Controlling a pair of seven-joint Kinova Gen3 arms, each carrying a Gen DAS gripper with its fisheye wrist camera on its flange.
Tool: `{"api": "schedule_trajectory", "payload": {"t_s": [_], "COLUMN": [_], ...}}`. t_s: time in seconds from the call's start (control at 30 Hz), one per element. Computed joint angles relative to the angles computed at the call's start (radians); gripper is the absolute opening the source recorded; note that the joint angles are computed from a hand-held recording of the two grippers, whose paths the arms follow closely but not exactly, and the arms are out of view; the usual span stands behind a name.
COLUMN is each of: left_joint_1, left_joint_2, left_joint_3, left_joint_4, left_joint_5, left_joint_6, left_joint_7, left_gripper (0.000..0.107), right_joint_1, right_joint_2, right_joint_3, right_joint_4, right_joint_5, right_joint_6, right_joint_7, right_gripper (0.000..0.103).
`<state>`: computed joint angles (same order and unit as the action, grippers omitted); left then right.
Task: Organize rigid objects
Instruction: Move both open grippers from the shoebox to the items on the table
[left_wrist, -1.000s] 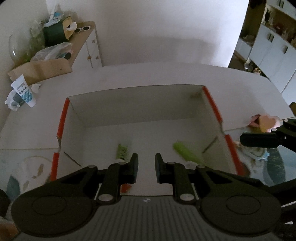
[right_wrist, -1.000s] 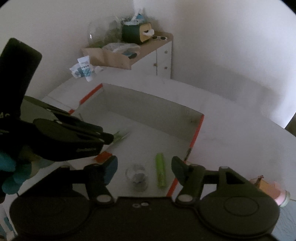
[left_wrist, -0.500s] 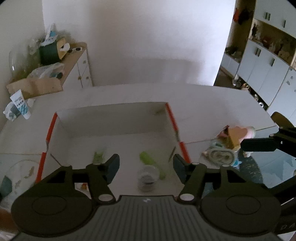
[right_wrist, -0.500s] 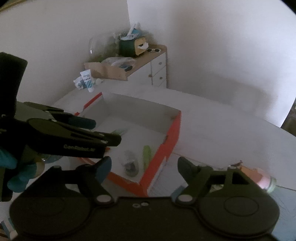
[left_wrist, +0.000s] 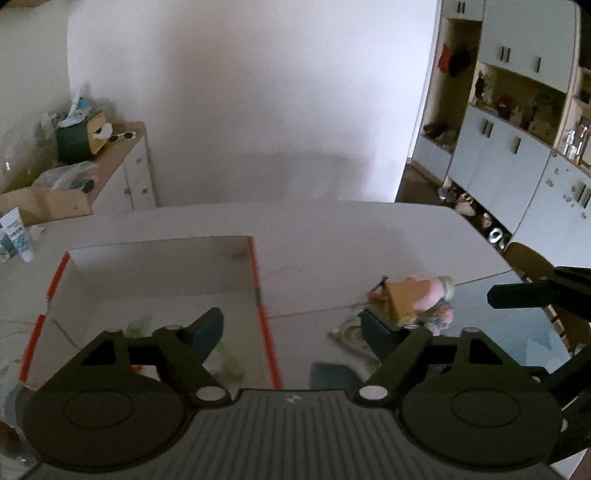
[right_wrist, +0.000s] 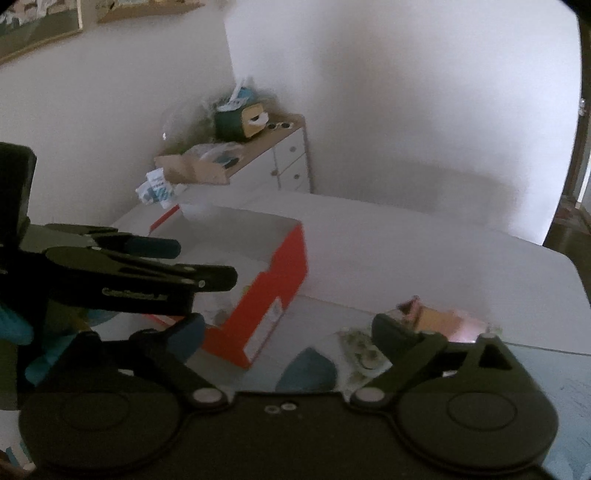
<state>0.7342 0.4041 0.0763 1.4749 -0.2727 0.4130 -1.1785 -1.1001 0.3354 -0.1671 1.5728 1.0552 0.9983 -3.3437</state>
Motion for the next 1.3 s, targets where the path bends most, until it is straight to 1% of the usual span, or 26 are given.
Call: {"api": "schedule_trajectory", "payload": {"t_s": [0.1, 0.27, 0.37, 0.5, 0.73, 0.8, 0.87, 0.97, 1.1, 1.2, 1.3], "left_joint_1": [0.053, 0.12, 0.128, 0.154, 0.175, 0.22, 0.23, 0.218, 0.183, 0.165, 0.138], "left_joint_2": [0.016, 0.05, 0.077, 0.128, 0.245, 0.286, 0.316, 0.354, 0.402, 0.447, 0.495], "left_joint_3": [-0.026, -0.055, -0.039, -0.044, -0.039, -0.084, -0.09, -0.076, -0.042, -0.029, -0.004], "left_joint_4": [-0.012, -0.031, -0.048, -0.09, -0.236, -0.291, -0.324, -0.37, -0.459, -0.548, -0.646], "left_joint_5": [-0.028, -0.076, -0.073, -0.066, -0.03, -0.059, -0.074, -0.064, -0.009, 0.033, 0.09], "left_joint_6": [-0.004, -0.011, -0.014, 0.005, 0.126, 0.178, 0.201, 0.22, 0.288, 0.357, 0.434], "left_joint_7": [0.036, 0.083, 0.082, 0.092, 0.106, 0.144, 0.155, 0.159, 0.157, 0.161, 0.154], "left_gripper": [0.084, 0.084, 0.084, 0.084, 0.084, 0.084, 0.084, 0.084, 0.084, 0.084, 0.084], "right_joint_1": [-0.014, 0.006, 0.033, 0.064, 0.095, 0.1, 0.106, 0.131, 0.153, 0.173, 0.2], "right_joint_2": [-0.038, -0.096, -0.127, -0.144, -0.142, -0.142, -0.14, -0.132, -0.111, -0.094, -0.076], "right_joint_3": [-0.004, -0.05, -0.078, -0.106, -0.126, -0.126, -0.125, -0.115, -0.099, -0.087, -0.069], "right_joint_4": [0.076, 0.198, 0.26, 0.319, 0.386, 0.408, 0.433, 0.459, 0.478, 0.484, 0.489], "right_joint_5": [0.033, 0.059, 0.05, 0.035, 0.008, 0.017, 0.042, 0.055, 0.085, 0.103, 0.125], "right_joint_6": [0.014, 0.048, 0.053, 0.063, 0.05, 0.034, 0.01, -0.035, -0.075, -0.112, -0.17], "right_joint_7": [-0.075, -0.194, -0.25, -0.289, -0.307, -0.312, -0.332, -0.337, -0.342, -0.321, -0.295], "right_gripper": [0.102, 0.103, 0.103, 0.103, 0.103, 0.102, 0.102, 0.102, 0.102, 0.101, 0.1]}}
